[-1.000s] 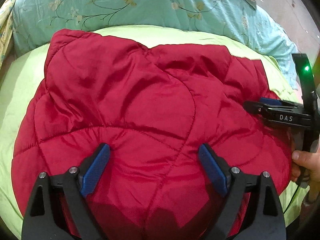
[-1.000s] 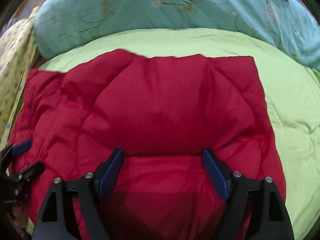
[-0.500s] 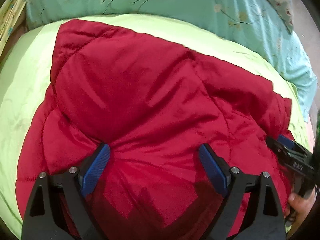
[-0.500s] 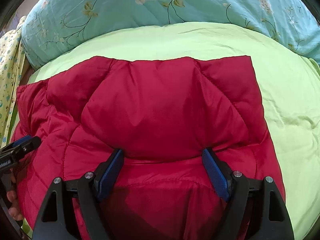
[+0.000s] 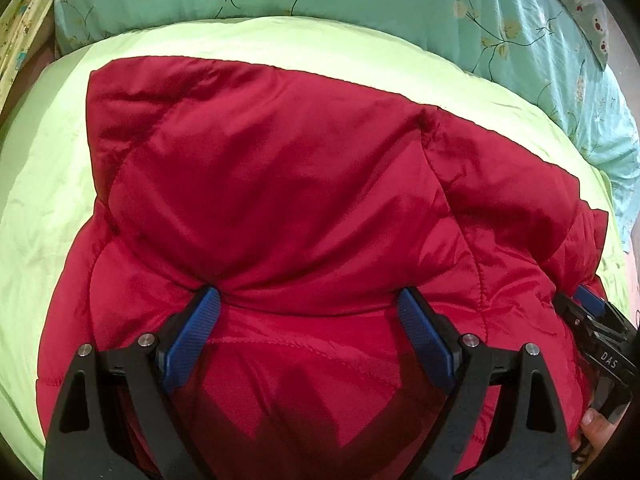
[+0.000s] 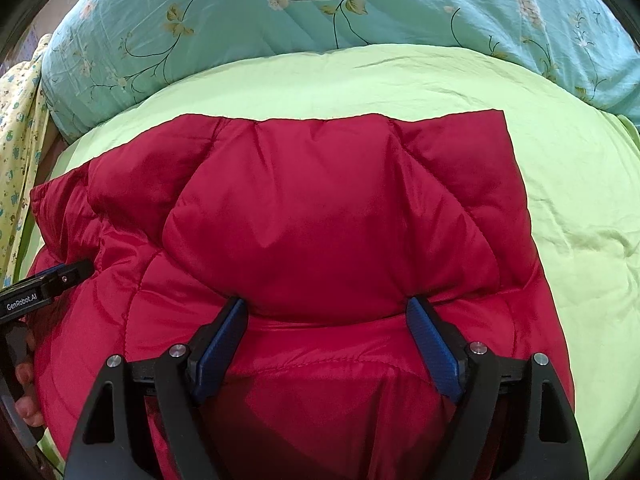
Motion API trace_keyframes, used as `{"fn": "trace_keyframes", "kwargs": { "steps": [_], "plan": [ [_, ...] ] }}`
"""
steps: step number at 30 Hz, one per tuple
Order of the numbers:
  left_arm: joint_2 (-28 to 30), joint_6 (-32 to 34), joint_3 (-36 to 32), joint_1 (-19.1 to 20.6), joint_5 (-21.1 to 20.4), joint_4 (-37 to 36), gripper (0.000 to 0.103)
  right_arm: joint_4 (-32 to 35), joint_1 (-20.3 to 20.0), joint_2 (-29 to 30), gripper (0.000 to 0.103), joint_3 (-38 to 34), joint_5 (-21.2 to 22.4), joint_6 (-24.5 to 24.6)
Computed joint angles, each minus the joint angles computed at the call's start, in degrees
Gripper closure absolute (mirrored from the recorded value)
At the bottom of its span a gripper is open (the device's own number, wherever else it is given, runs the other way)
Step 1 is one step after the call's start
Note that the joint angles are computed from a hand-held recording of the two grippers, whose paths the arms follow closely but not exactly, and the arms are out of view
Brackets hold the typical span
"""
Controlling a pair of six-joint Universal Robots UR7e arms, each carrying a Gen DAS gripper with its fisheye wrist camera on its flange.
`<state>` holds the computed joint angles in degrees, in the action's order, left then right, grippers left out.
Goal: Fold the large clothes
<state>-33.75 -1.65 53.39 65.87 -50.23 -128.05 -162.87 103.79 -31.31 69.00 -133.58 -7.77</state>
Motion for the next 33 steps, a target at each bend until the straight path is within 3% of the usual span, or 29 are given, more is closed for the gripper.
{"fn": "trace_keyframes", "kwargs": {
  "steps": [4, 10, 19, 23, 29, 33],
  "plan": [
    [-1.9, 0.2, 2.6, -0.5, -0.1, -1.2, 0.012, -0.7, -0.1, 0.0, 0.019, 0.3, 0.1, -0.5],
    [-9.1, 2.3, 14.4, -3.2, 2.7, -7.4, 0.012, -1.4, -0.1, -0.1, 0.019, 0.8, 0.2, -1.1],
    [-18.6, 1.7, 29.6, -7.1, 6.6, -8.9, 0.011, -1.4, 0.0, 0.0, 0.019, 0.6, 0.0, -1.3],
    [-19.1, 1.2, 32.0, -7.5, 8.4, -8.6, 0.011, -3.1, 0.6, -1.6, 0.019, 2.9, 1.0, -1.2],
    [-18.4, 0.8, 31.4, -6.9, 8.2, -8.2, 0.008, -11.3, 3.3, -7.8, 0.018, 14.2, 3.6, -1.6],
    [-17.6, 1.9, 31.1, -6.8, 8.7, -9.7, 0.004, -13.1, 4.6, -10.8, 0.018, 19.9, 4.2, -0.7]
  ]
}}
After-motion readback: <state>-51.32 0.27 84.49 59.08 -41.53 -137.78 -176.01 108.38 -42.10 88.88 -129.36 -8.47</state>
